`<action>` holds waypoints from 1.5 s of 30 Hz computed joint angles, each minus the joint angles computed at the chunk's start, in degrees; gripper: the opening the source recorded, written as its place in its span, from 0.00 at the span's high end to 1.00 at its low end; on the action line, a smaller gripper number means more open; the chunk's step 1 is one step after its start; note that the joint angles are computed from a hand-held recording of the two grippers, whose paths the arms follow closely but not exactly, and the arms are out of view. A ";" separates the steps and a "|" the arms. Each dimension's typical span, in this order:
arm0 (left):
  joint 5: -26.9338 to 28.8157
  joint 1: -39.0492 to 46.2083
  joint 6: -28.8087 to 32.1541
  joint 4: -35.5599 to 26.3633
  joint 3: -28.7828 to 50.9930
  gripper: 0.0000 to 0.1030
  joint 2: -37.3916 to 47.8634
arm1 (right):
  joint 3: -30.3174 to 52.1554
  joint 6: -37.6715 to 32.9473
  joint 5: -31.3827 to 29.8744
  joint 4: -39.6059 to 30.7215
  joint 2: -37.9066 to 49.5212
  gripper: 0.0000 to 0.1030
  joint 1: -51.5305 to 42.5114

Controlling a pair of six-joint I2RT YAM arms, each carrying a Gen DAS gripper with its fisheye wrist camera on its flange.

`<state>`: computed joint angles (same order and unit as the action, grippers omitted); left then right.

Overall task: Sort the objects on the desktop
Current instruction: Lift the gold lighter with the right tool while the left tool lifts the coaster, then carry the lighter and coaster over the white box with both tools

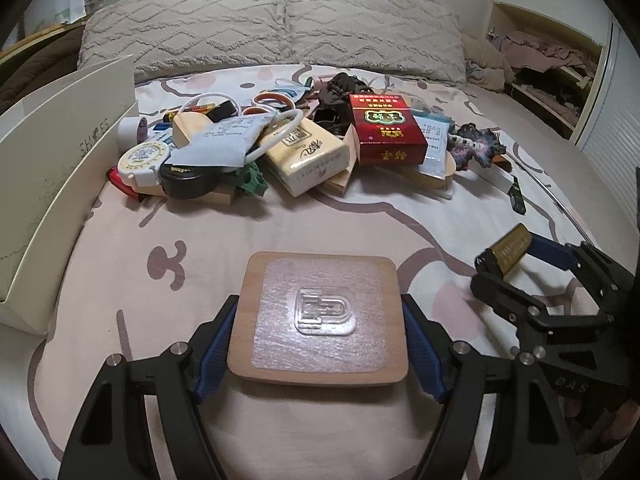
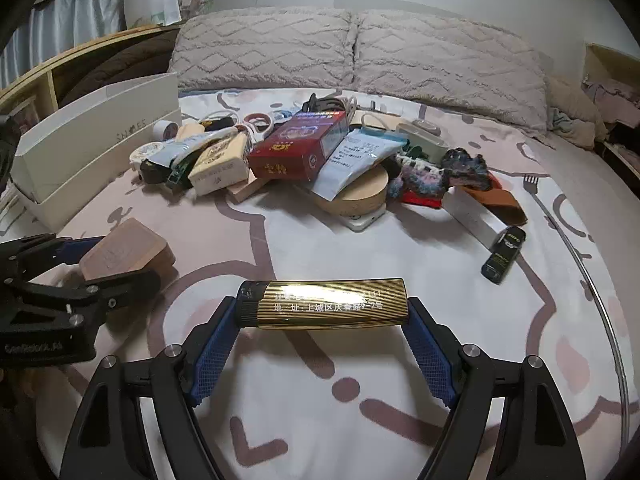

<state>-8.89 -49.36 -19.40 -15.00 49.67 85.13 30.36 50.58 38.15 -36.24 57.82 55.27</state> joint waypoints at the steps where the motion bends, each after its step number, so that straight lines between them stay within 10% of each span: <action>1: -0.03 0.00 0.00 0.01 -0.04 0.26 -0.20 | 0.00 0.83 0.29 -0.70 -0.50 0.21 0.48; 29: -2.55 -3.29 2.02 -4.98 3.07 0.26 -9.42 | 12.09 25.13 11.74 -25.33 1.91 0.21 16.10; 45: -2.64 -0.06 6.51 -10.48 17.11 0.26 -7.55 | 21.45 13.49 15.76 -27.10 -2.07 0.20 10.08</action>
<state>-11.53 -49.41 -12.89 -25.48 66.78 77.58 51.81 64.07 53.92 -63.34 55.74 65.35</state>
